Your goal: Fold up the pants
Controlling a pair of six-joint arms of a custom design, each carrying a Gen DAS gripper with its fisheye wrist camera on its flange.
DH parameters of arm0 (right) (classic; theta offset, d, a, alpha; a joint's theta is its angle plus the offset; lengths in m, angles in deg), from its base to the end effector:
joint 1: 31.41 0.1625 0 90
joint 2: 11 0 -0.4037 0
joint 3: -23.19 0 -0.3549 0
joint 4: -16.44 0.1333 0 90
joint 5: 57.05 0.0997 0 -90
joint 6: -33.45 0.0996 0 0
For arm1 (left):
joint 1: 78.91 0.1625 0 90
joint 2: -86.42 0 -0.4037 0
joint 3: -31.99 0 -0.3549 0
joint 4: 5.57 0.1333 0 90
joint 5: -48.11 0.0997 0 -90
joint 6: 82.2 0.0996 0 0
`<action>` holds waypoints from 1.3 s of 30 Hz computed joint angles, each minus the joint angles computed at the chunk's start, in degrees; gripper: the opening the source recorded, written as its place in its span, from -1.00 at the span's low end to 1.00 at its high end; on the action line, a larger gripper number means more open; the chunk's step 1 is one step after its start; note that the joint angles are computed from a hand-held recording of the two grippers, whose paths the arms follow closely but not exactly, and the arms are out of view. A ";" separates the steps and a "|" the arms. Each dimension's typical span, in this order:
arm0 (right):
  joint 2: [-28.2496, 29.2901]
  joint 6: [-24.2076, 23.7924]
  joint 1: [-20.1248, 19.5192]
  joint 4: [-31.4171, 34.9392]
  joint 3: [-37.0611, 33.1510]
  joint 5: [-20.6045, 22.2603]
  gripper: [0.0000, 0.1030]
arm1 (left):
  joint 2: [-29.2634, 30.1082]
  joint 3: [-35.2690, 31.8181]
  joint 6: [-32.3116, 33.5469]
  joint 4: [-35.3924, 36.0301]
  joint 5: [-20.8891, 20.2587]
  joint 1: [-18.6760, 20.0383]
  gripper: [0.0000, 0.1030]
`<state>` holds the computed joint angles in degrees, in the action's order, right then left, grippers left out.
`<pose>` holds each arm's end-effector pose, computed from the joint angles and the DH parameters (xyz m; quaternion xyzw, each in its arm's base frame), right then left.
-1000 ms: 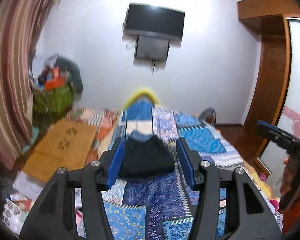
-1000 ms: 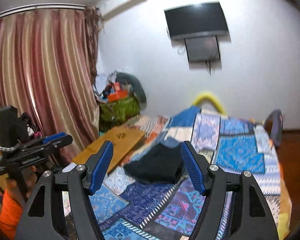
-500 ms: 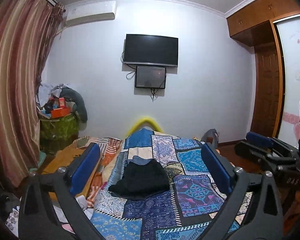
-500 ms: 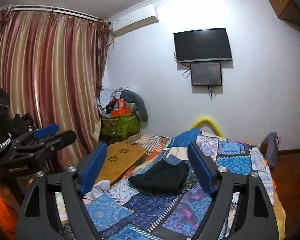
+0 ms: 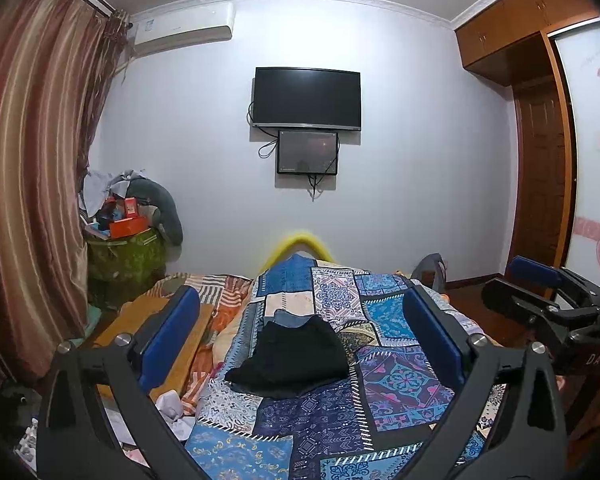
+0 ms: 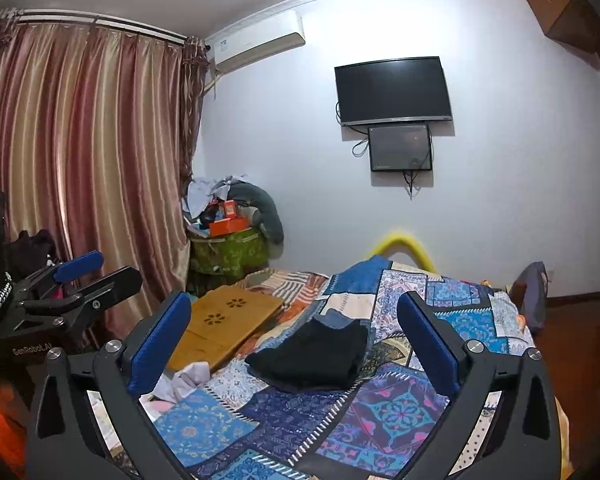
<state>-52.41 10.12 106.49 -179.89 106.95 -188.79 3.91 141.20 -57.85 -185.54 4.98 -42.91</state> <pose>0.5462 -0.4032 0.2474 0.3081 -0.7542 0.5480 0.1899 -0.2635 -0.4460 0.4617 0.3318 0.7374 -0.5519 0.2042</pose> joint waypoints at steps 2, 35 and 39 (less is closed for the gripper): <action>0.07 -0.01 0.12 0.05 0.00 -0.25 0.99 | 0.05 0.01 -0.02 -0.07 0.06 -0.04 0.99; -0.47 1.75 0.59 2.46 -0.41 -1.72 0.99 | -0.59 -0.42 -1.00 2.52 -1.55 0.75 0.99; -0.39 1.92 0.70 2.67 -0.72 -1.75 0.99 | -0.62 -0.29 -0.74 2.15 -1.92 0.75 0.99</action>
